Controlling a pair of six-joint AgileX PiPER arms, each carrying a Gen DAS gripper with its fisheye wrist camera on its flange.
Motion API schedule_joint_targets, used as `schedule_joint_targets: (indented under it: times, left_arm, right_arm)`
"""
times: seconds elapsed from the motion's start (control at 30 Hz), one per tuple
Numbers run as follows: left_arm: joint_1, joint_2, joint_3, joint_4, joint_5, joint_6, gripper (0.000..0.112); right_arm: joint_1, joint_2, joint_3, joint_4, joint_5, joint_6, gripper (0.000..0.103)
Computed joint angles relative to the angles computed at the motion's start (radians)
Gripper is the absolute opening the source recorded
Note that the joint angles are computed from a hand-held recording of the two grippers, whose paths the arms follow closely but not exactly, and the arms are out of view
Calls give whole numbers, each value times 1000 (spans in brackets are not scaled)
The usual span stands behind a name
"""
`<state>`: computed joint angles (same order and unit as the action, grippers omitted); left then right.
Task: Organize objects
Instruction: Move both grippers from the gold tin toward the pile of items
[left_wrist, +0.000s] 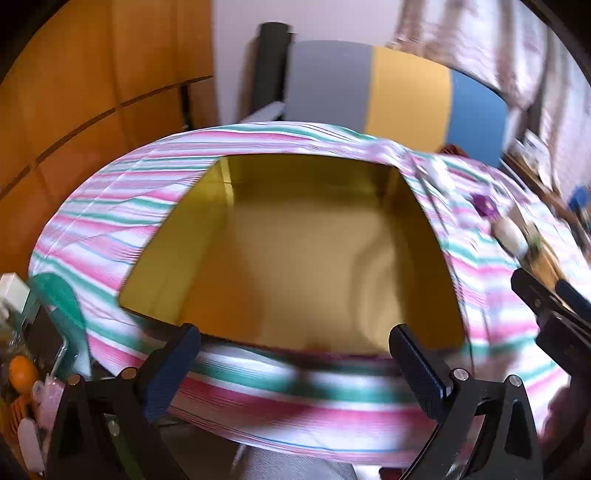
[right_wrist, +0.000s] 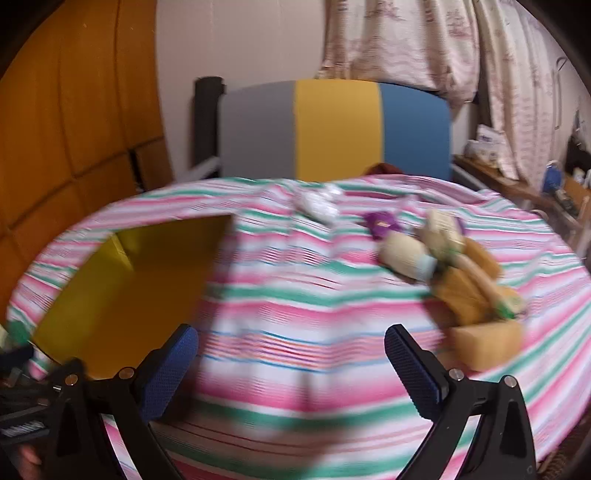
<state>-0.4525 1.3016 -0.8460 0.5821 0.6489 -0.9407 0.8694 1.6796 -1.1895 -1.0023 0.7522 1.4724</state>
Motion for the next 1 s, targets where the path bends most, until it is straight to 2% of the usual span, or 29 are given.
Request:
schedule_joint_targets:
  times: [0.1,0.17,0.3,0.43,0.5,0.63,0.73,0.77,0.8,0.87,1.0]
  left_arm:
    - [-93,22,0,42,10,-33,103]
    - [-136,40,-11,58,12,-50,103]
    - [-183,51,-12,10,-16,-21,103]
    - [-194,62,-26,-98,-53,70,103]
    - [-217,54,-25,-97,-55,66,103]
    - [-272,62,-38,-50,-29,32,103]
    - [-288,62,-42,-54,-16,36,103]
    - [-291,63,-45,-61,-13,39,103]
    - [-290,64,-46,-70,-14,45,103]
    - [-287,66,-44,-75,-19,46,103]
    - [-283,70,-52,-92,-16,49,103]
  right_arm:
    - [-27,-69,131,-65,40,115,103]
    - [-53,-137,229,-115,34,218,103]
    - [-158,-237,369,-196,38,350,102]
    - [-314,-247,399,-192,-85,310,98]
    - [-367,-241,415,-228,-154,309,97]
    - [-402,-221,434,-322,-220,331,91]
    - [-408,-190,429,-390,-248,330,78]
    - [-406,-175,416,-372,-246,295,68]
    - [-400,-160,404,-358,-237,276,68]
    - [-380,-158,407,-388,-218,326,67]
    - [-360,-190,447,-542,-338,538,67]
